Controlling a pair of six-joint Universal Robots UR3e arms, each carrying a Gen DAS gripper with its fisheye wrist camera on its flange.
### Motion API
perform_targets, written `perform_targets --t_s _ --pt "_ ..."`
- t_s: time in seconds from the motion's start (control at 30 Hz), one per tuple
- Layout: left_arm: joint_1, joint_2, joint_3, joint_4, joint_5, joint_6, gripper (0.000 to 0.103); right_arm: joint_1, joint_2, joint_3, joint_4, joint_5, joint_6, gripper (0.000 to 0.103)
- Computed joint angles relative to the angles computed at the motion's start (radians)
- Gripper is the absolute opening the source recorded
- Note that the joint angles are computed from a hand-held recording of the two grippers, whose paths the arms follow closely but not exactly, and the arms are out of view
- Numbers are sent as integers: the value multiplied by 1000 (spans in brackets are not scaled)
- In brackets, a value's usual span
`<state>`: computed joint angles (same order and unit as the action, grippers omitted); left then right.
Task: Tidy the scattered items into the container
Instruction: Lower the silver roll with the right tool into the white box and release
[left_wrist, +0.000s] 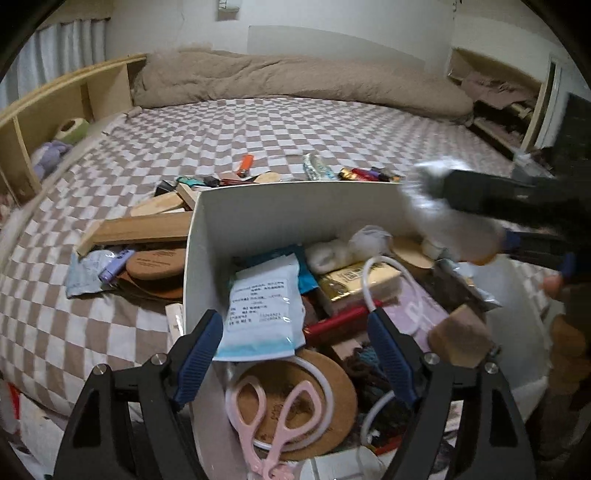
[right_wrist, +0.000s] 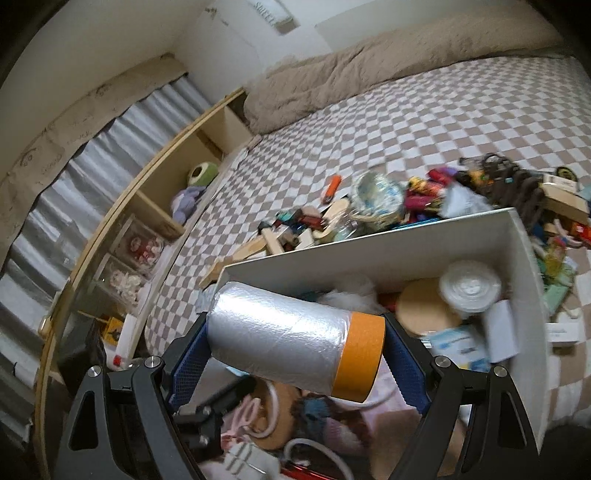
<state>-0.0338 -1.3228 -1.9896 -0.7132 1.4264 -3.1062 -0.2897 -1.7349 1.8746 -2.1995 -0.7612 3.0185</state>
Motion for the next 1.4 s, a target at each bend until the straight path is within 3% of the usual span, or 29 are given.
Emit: perform_targets --t_s 0.27,0.4,0.6,0.77,0.83,0.97,1.03,1.4 --pt "129 141 -72 -55 -158 78 81 207 209 -217 -8 -143 83 87" --pt "152 166 -81 -67 -183 107 81 292 302 -310 -11 -225 107 87" --pt "198 216 -108 -103 -264 151 81 339 436 -433 39 -238 166 87" --pt "206 241 -117 -122 -279 163 82 375 513 -536 61 -284 199 87" --pt "205 243 -120 -112 -259 154 82 382 537 -572 81 -287 201 87" --pt "254 273 -125 -166 -310 169 82 374 549 -577 69 -261 217 90" --pt "242 278 -121 -164 -291 165 88 363 535 -545 32 -247 236 103" --pt "239 292 -112 -165 -272 146 90 279 417 -413 -8 -145 251 103"
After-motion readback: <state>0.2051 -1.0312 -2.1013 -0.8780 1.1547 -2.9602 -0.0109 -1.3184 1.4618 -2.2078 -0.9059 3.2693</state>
